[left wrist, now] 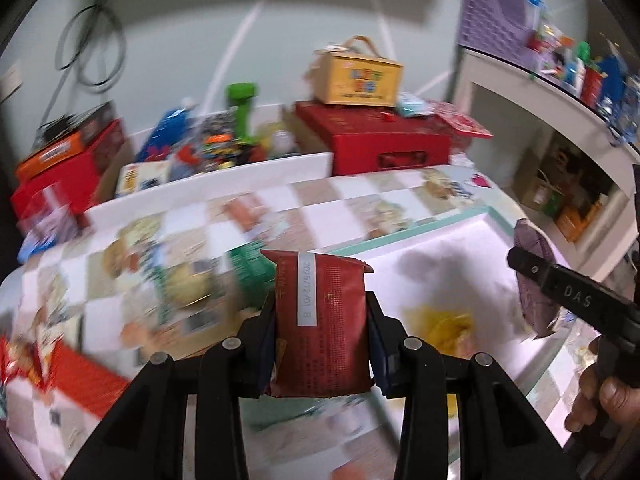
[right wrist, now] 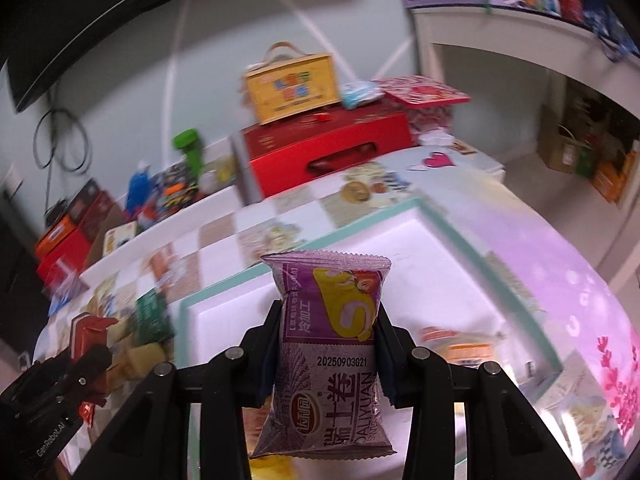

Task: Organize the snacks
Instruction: 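Carry the red carton with the left tool while the right tool carries the pink bag, then release the red carton into the tray with the left tool while the right tool releases the pink bag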

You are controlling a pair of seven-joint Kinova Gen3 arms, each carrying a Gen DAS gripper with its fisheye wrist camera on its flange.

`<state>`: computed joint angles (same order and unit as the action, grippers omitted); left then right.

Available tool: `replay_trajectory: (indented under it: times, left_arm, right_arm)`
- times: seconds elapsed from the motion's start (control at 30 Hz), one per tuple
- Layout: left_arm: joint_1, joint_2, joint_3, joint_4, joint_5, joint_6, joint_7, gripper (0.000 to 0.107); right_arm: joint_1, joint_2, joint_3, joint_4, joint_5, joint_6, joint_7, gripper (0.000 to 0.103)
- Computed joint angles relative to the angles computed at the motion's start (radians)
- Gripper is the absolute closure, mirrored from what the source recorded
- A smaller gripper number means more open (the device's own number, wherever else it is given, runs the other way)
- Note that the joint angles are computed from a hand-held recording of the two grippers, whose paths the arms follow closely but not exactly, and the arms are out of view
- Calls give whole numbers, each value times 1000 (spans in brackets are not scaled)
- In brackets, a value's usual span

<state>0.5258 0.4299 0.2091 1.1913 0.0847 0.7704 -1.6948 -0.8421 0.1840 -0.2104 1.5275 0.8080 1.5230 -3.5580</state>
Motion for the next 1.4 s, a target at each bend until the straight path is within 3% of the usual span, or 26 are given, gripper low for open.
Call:
replay_trajectory:
  times: [0.27, 0.63, 0.67, 0.77, 0.97, 1.1, 1.4]
  left_arm:
    - [89, 145, -8, -192, -28, 117, 9, 67]
    - [135, 245, -28, -341, -32, 212, 21, 66]
    - [135, 241, -30, -338, -30, 208, 23, 65]
    - [124, 223, -25, -318, -15, 195, 24, 46]
    - [120, 182, -37, -264, -26, 155, 41, 44]
    - [109, 154, -45, -214, -31, 114, 76, 24]
    - [67, 112, -36, -118, -36, 31, 125, 21]
  right_arm:
    - [56, -34, -2, 89, -35, -86, -39, 60]
    - [85, -37, -1, 120, -41, -122, -41, 60]
    - [86, -36, -2, 118, -43, -121, -37, 59]
    - [87, -31, -1, 110, -46, -114, -27, 57]
    - [86, -24, 2, 98, -59, -98, -21, 57]
    - [75, -7, 6, 70, -54, -62, -5, 53]
    - [48, 24, 21, 12, -49, 6, 21, 49]
